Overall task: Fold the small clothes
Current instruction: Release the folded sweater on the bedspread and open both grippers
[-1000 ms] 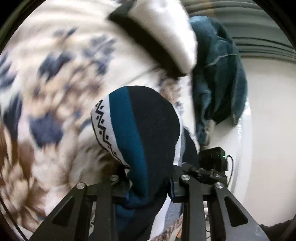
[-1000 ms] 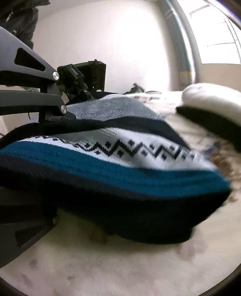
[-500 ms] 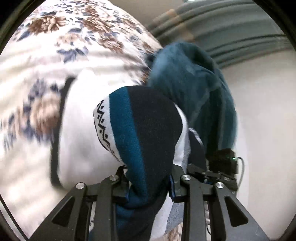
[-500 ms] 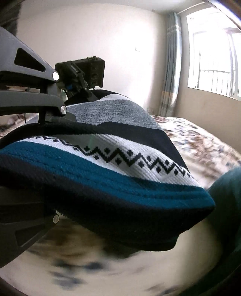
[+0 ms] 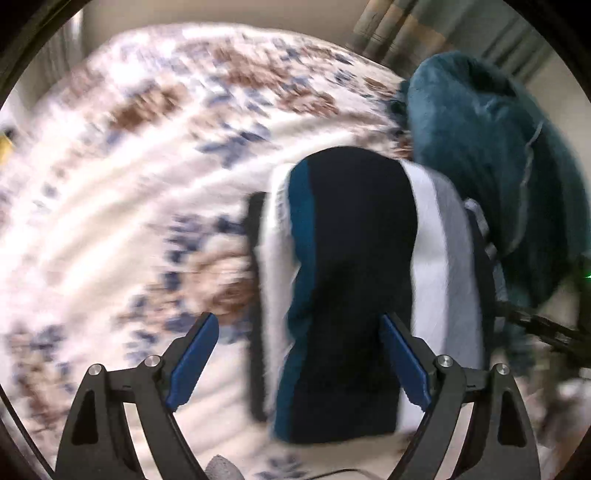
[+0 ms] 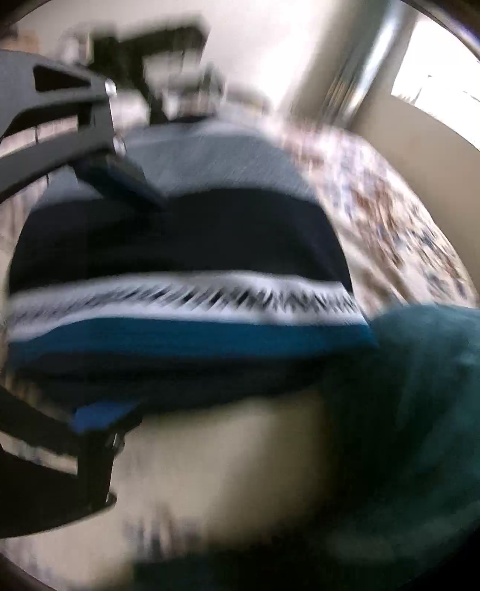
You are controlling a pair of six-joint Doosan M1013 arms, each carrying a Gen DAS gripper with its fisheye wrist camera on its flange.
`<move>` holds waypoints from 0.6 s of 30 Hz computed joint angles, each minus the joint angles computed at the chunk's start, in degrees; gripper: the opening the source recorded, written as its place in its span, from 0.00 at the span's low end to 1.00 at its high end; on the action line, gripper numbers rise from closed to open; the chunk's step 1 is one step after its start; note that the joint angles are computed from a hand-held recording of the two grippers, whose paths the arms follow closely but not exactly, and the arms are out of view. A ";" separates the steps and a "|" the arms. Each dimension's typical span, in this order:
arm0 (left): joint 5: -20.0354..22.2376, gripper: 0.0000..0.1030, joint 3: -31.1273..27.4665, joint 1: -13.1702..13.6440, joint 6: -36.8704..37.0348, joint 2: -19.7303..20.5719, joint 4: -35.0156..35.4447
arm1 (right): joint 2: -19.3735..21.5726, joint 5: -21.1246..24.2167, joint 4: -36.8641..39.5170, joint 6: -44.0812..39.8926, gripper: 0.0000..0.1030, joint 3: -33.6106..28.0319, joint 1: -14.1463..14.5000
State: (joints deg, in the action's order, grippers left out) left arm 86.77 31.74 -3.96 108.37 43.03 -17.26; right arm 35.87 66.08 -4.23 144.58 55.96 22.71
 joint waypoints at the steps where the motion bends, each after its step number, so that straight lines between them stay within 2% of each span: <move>1: -3.38 0.86 3.48 -0.51 0.42 -2.13 2.61 | 0.53 4.42 -4.29 0.67 0.95 -1.55 1.24; 2: -6.20 0.86 6.74 -0.92 0.68 -4.09 4.72 | 1.01 9.86 -9.73 1.82 0.96 -2.90 3.14; 3: -8.94 0.86 10.36 -1.37 0.50 -6.42 6.75 | 1.02 12.30 -12.18 2.47 0.98 -3.39 4.04; 5: -10.45 0.86 14.62 -1.77 -0.13 -9.61 8.36 | 0.64 15.50 -14.87 4.48 1.00 -3.51 5.72; 7: -11.46 0.86 17.67 -2.13 -0.15 -12.48 9.43 | 1.51 19.31 -16.68 7.41 1.00 -6.65 7.74; 9: -11.43 0.86 18.92 -2.52 0.33 -14.53 9.33 | 1.85 23.72 -19.93 10.42 1.00 -9.66 9.74; 12: -11.47 0.86 20.11 -2.85 2.22 -17.93 7.99 | 0.10 28.22 -23.93 12.58 1.00 -11.24 11.61; 18: -10.55 0.86 19.63 -2.82 5.73 -23.64 5.32 | 1.58 40.86 -32.88 9.37 1.00 -25.14 17.11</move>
